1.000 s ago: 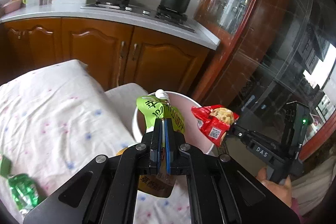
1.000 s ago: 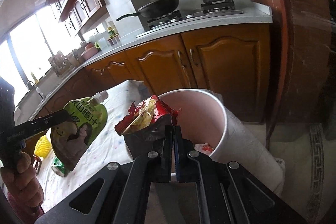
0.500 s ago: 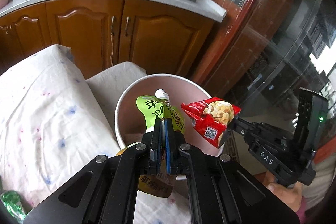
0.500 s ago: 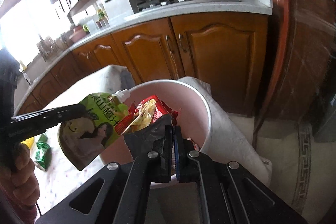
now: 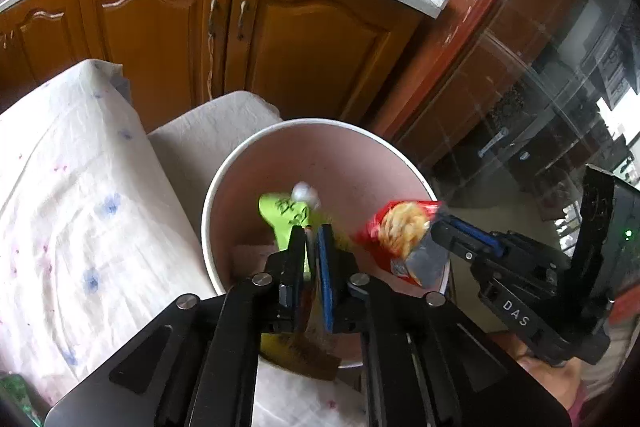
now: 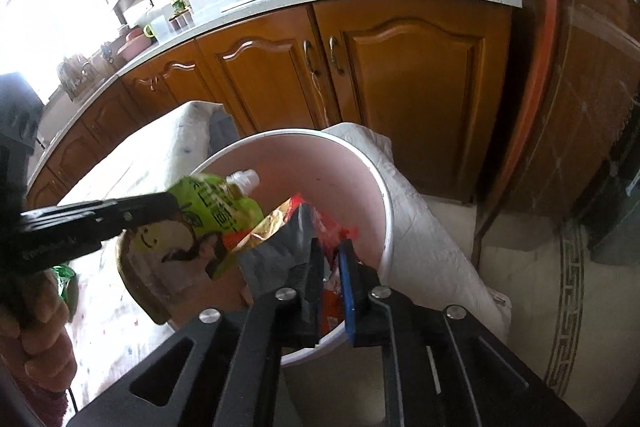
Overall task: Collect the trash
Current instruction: 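Open the left gripper over the bucket while the right gripper releases the chip bag into it, then move both open grippers back over the table items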
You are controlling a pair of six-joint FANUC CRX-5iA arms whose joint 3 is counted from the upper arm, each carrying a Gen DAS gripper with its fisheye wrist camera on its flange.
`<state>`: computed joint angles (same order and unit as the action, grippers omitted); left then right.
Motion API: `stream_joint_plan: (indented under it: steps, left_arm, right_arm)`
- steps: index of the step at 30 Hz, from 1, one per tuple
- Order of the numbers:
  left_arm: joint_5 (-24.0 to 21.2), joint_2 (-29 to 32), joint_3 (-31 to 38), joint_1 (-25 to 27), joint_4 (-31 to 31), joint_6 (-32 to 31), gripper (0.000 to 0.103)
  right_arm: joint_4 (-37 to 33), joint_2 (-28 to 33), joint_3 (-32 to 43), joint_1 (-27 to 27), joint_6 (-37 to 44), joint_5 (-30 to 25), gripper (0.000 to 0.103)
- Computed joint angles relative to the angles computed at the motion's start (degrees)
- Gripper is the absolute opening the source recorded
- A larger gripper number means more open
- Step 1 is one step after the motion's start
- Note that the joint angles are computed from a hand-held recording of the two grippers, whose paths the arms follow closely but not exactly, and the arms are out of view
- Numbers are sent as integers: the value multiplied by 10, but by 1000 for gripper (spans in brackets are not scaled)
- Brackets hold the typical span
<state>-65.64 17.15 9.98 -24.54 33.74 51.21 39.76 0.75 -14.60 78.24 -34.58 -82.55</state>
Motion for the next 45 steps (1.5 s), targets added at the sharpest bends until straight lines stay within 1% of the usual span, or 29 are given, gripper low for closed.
stream_joint_plan:
  steps: [1, 2, 3, 5, 7, 9, 10, 12, 14, 16, 18, 20, 22, 26, 30, 37, 45]
  left_arm:
    - [1, -1, 0, 0, -2, 1, 11]
    - [2, -2, -1, -1, -6, 1, 18]
    - [3, -4, -2, 0, -5, 0, 23]
    - [9, -10, -9, 1, -5, -2, 26]
    - [8, -13, -12, 4, -1, -4, 29]
    - [8, -17, -19, 8, 6, -8, 32]
    - [9, -20, -22, 11, 8, -8, 33]
    - [11, -29, -34, 19, 17, -12, 39]
    - [15, -40, -50, 27, 23, -16, 40]
    - [24, -53, -66, 34, 29, -19, 42]
    - [29, -67, -83, 45, 38, -23, 46]
    - [37, -82, -102, 57, 50, -31, 47]
    - [44, -97, -120, 69, 60, -39, 51]
    - [58, -127, -157, 97, 83, -52, 57]
    - [55, -144, -181, 125, 98, -57, 57]
    - [43, -175, -219, 179, 119, -72, 57]
    - [31, -204, -256, 251, 143, -97, 57]
  right_arm:
    - [1, -1, -1, 2, -4, -1, 15]
    - [3, -3, -4, 2, -7, 1, 20]
    - [7, -6, -8, 5, -13, 3, 22]
    - [13, -9, -13, 9, -24, 3, 33]
    - [18, -9, -14, 14, -31, 0, 33]
    - [24, -10, -15, 16, -38, 0, 35]
    - [28, -10, -15, 19, -44, -1, 37]
    - [38, -10, -19, 22, -56, 2, 46]
    - [65, -15, -33, 29, -83, 13, 62]
    - [80, -11, -33, 34, -96, 9, 71]
    - [95, -6, -31, 39, -108, 7, 73]
    - [107, -2, -31, 41, -120, 7, 78]
    - [117, 6, -26, 43, -126, 5, 79]
    - [138, 25, -13, 46, -139, -1, 85]
    - [160, 45, 1, 49, -154, -5, 87]
    - [174, 78, 32, 44, -144, 19, 88]
    - [178, 125, 87, 32, -97, 49, 88]
